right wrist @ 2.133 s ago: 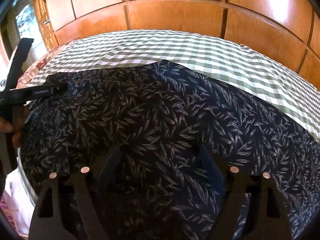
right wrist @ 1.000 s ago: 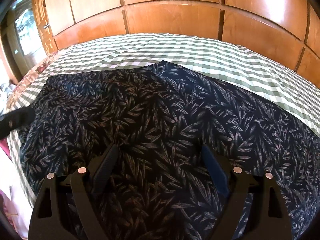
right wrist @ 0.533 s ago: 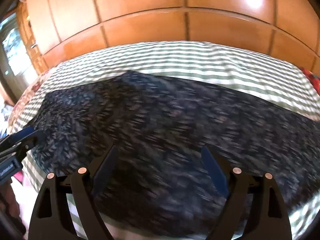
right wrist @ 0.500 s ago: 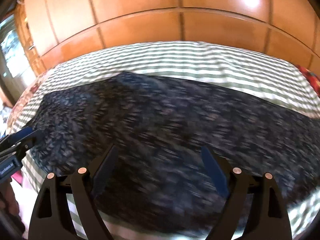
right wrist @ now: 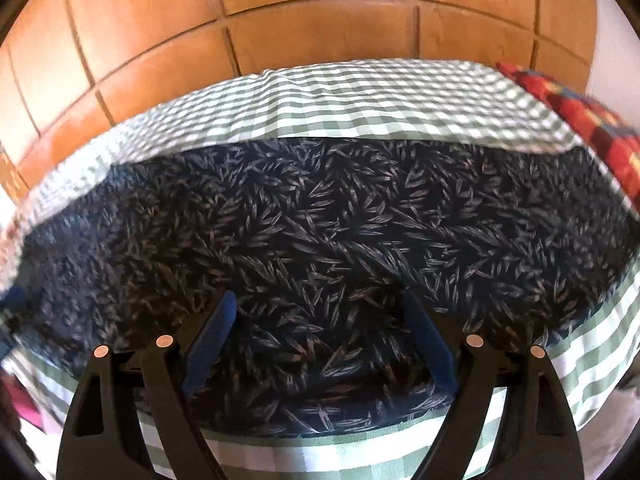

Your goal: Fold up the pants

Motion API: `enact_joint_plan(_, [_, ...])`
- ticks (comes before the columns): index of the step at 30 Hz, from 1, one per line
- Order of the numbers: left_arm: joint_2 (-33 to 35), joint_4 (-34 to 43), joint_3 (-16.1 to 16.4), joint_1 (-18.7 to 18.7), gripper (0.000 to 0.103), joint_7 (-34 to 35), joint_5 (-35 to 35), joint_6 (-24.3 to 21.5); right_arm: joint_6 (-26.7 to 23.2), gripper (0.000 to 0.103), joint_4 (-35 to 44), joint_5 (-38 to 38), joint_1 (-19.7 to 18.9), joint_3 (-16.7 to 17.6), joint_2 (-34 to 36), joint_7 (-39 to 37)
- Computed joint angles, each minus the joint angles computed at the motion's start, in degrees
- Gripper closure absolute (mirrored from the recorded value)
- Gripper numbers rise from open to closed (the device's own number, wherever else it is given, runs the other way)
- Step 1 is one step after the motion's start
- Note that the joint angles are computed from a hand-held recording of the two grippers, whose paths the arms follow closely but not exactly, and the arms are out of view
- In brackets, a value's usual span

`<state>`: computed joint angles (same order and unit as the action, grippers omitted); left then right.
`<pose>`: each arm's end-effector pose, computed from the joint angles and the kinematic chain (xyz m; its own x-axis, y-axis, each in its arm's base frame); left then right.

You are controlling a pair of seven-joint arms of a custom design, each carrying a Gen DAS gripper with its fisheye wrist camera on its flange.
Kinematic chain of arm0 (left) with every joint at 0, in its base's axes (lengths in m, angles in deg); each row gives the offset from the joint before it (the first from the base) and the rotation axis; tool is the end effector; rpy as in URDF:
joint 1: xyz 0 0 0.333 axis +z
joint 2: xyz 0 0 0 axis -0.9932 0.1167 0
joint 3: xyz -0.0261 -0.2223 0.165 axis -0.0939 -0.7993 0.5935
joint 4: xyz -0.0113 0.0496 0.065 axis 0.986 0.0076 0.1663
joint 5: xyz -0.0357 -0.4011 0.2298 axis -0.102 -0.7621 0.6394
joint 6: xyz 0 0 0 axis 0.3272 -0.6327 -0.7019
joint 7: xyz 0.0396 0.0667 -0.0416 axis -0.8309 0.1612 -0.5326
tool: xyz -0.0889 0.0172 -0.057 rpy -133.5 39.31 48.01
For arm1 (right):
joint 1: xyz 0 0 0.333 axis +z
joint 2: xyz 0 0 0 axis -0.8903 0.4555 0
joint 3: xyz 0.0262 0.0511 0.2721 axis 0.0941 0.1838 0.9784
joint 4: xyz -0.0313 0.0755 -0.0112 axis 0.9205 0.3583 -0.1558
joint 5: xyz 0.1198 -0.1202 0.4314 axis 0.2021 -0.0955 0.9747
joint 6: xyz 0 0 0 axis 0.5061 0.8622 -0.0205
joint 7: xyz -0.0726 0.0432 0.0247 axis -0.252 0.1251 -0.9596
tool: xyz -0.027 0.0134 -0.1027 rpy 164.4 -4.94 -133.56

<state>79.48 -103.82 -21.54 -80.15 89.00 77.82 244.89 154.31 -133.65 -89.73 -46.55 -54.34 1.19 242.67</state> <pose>0.7193 -0.0722 0.2837 -0.2539 -0.9635 -0.0843 -0.6773 0.2393 -0.6957 0.6478 0.1590 0.2940 -0.3551 -0.9337 -0.0454 -0.7071 0.3001 -0.6403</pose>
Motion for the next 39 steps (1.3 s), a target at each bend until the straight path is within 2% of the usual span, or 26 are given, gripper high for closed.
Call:
enact_joint_plan(2, [-0.8, -1.0, -4.6, 3.5, 0.041, 3.0, -1.5, 1.1, -0.3, 0.016, 0.5, -0.6, 0.3, -0.1, 0.5, 0.4])
enact_joint_plan(6, [-1.4, -1.4, -11.5, 8.2, 0.041, 8.8, -4.2, 1.6, -0.3, 0.016, 0.9, -1.3, 0.6, -0.3, 0.9, 0.9])
enact_joint_plan(9, [-1.4, -1.3, -14.3, 9.4, 0.041, 12.3, -5.7, 1.7, -0.8, 0.016, 0.9, -2.4, 1.0, -0.4, 0.9, 1.4])
enact_joint_plan(13, [-1.7, -1.4, -15.2, 8.4, 0.041, 15.0, -6.8, 1.3, 0.0, 0.016, 0.4, -2.2, 0.7, -0.3, 0.6, 1.5])
enact_joint_plan(21, [-2.2, -1.5, -12.0, 3.2, 0.04, 16.8, -7.0, 0.1, 0.9, 0.015, -0.5, -4.5, 0.6, -0.4, 0.1, 3.5])
enact_joint_plan(26, [-1.9, -0.8, -8.5, -0.8, 0.04, 15.6, -5.6, -1.1, 1.3, 0.015, -0.8, -4.8, 0.4, -0.2, -0.2, 3.4])
enact_joint_plan(28, [-0.8, 0.6, -6.5, -2.7, 0.04, 14.3, -4.6, -2.9, 1.2, 0.015, -0.9, -4.6, 0.3, -0.1, -0.3, 3.0])
enact_joint_plan(33, [1.6, 4.3, -3.0, -5.1, 0.04, 10.3, -3.4, -9.8, -2.1, 0.015, 0.1, -0.2, 0.0, 1.2, -0.4, -2.5])
enact_joint_plan(34, [2.2, 5.1, -3.3, -4.8, 0.039, 10.2, -3.8, -11.2, -4.2, 0.015, 0.3, -1.5, 0.1, 1.5, -0.9, -1.8])
enact_joint_plan(35, [2.8, 6.0, -4.1, -3.9, 0.039, 10.4, -5.1, -12.8, -7.1, 0.015, 0.2, -6.9, 2.3, 0.3, -2.1, 1.3])
enact_joint_plan(36, [3.0, 6.2, -4.5, -3.3, 0.038, 10.6, -6.0, -13.2, -8.3, 0.015, -0.1, -10.1, 2.6, 0.5, -2.9, 2.4])
enact_joint_plan(39, [2.9, 6.1, -3.8, -4.0, 0.038, 10.0, -6.0, -13.0, -9.5, 0.015, -0.6, -11.3, 1.5, 2.2, -4.4, 0.3])
